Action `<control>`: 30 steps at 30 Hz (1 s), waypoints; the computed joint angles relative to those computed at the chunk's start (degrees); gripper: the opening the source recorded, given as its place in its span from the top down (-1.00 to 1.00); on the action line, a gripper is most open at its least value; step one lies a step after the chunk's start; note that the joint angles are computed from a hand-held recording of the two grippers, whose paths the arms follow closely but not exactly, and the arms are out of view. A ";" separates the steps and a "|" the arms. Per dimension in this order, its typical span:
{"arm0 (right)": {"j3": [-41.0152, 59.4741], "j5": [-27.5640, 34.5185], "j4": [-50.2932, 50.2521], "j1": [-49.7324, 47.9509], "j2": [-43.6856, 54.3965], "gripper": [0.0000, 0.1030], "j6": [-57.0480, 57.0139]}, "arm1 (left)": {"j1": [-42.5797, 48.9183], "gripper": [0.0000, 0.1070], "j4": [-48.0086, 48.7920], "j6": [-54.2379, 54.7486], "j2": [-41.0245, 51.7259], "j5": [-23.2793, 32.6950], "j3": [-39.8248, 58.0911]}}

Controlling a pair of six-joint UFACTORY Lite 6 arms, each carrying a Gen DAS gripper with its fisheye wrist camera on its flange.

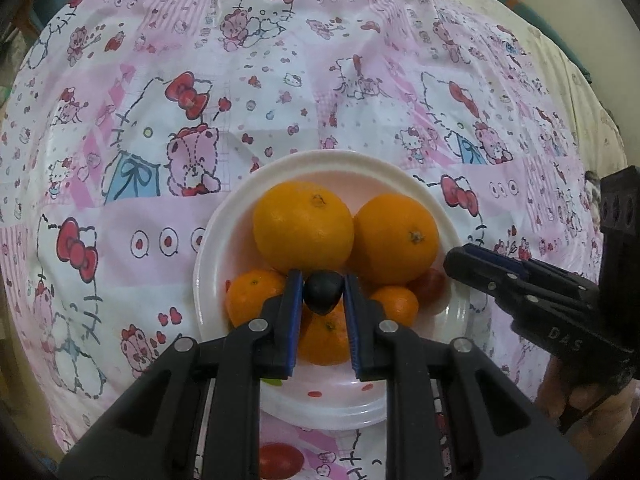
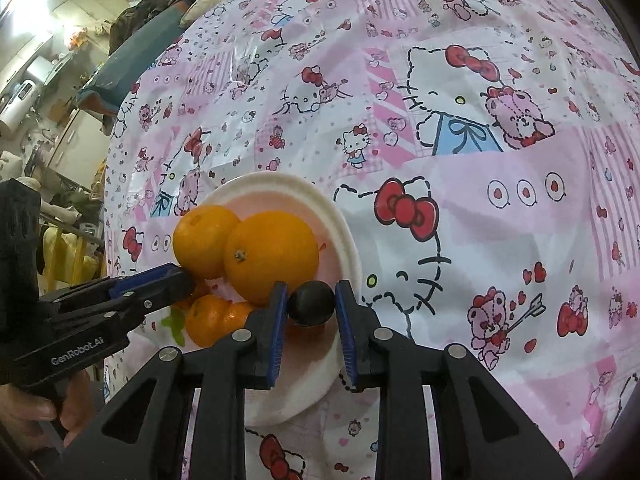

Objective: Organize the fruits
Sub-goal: 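Open both grippers to drop the black grapes on the plate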

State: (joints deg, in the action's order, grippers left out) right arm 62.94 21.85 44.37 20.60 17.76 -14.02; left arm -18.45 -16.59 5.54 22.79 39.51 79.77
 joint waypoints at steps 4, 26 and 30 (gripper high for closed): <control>0.38 -0.33 -1.03 0.68 -0.22 0.47 0.58 | 0.32 0.68 -0.56 0.30 0.17 0.12 0.19; -0.65 -0.01 5.53 0.21 -3.18 -0.51 -3.78 | -0.79 -0.51 2.91 -1.56 -4.33 -1.93 -2.81; -1.38 -0.24 5.58 0.00 -4.68 -0.64 -3.41 | 0.31 -0.57 1.23 -0.33 -5.43 -1.44 -4.00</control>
